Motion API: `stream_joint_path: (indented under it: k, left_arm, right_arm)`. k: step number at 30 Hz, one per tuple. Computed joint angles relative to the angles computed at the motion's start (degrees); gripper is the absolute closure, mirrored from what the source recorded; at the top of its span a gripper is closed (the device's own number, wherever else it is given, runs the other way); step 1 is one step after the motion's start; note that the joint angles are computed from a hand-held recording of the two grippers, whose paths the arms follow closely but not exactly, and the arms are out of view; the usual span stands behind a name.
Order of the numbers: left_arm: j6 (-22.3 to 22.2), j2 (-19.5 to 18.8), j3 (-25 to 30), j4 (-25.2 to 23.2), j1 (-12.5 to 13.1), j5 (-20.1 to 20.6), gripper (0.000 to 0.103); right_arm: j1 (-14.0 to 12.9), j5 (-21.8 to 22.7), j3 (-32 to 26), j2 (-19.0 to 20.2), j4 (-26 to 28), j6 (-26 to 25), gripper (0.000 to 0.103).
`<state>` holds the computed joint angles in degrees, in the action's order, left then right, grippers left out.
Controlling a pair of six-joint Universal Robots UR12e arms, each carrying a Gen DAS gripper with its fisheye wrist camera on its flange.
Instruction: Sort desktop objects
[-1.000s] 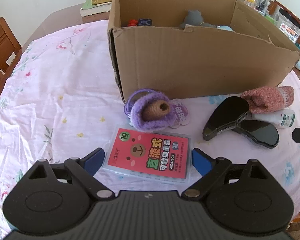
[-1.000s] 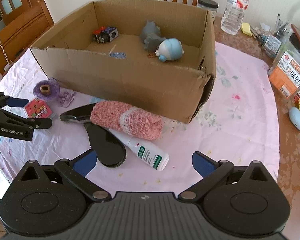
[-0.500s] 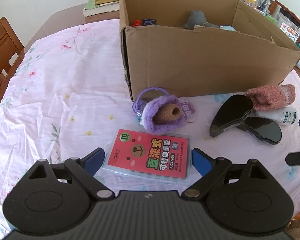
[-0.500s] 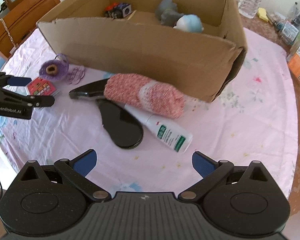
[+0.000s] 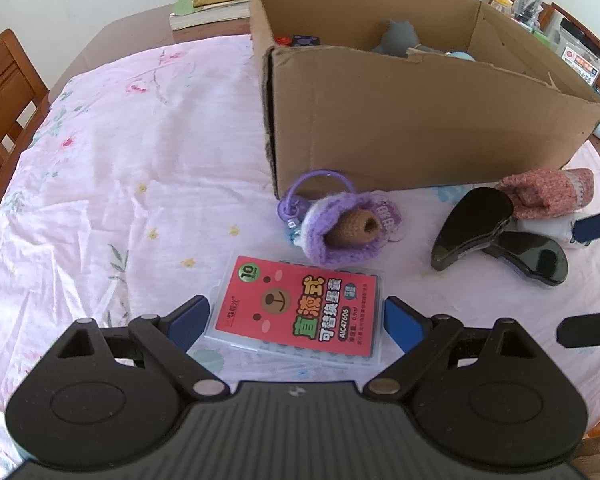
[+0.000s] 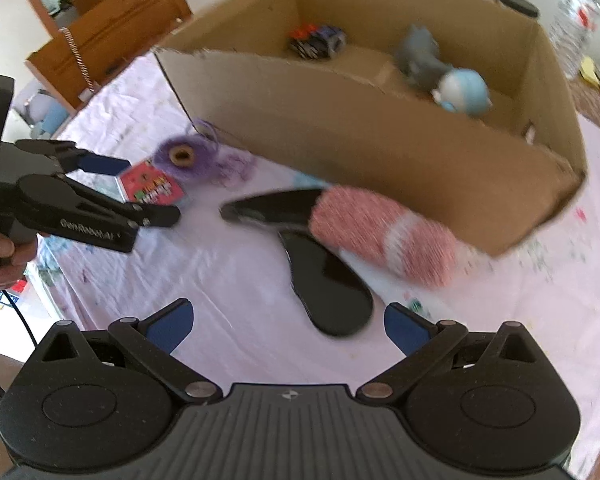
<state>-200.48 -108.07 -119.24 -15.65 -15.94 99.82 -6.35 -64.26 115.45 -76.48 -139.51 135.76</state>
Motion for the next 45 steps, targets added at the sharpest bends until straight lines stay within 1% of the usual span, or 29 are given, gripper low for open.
stream_joint_path:
  k: [5,8,16,18,21,26,31,34,37,40,45]
  left_arm:
    - [-0.4,0.1,-0.4,0.2,0.3,-0.2,0.010]
    - [-0.7,0.3,-0.8,0.3,0.4,-0.2,0.010]
    - [-0.8,0.2,-0.9,0.7,0.5,0.0,0.010]
    - [-0.9,0.2,-0.8,0.8,0.5,0.1,0.010]
    - [-1.2,0.1,-0.8,0.8,0.5,0.2,0.010]
    - [-1.6,0.1,-0.6,0.3,0.2,0.7,0.010]
    - [-1.6,0.1,-0.4,-0.4,0.0,1.5,0.010]
    - [-1.7,0.1,-0.6,-0.3,-0.1,1.7,0.010]
    - [-2.0,0.2,-0.7,-0.2,0.0,2.0,0.010]
    - [-2.4,0.0,-0.7,0.2,-0.1,2.3,0.009]
    - [-2.7,-0.5,-0.4,0.6,-0.2,2.8,0.006]
  right_arm:
    - [0.5,4.1,-1.0,1.5,0.6,-3.0,0.000]
    - [1.0,4.7,-1.6,2.4,0.8,-3.6,0.000]
    - [2.7,3.7,-2.5,4.2,-2.0,-5.3,0.000]
    - [2.9,3.1,-2.2,4.3,-3.1,-5.6,0.000]
    - [3.2,2.3,-2.0,4.4,-3.6,-6.8,0.000]
    - [3.2,2.0,-1.8,3.7,-0.7,-10.0,0.000]
    - [3.1,2.2,-1.8,3.8,0.5,-9.7,0.000]
    - [3.0,2.9,-2.1,3.6,2.9,-10.6,0.000]
    - [2.8,3.3,-2.0,3.4,4.1,-11.1,0.000]
    - [2.9,3.3,-1.9,3.2,4.7,-11.1,0.000]
    - [2.6,4.0,-1.2,2.3,3.7,-10.6,0.000]
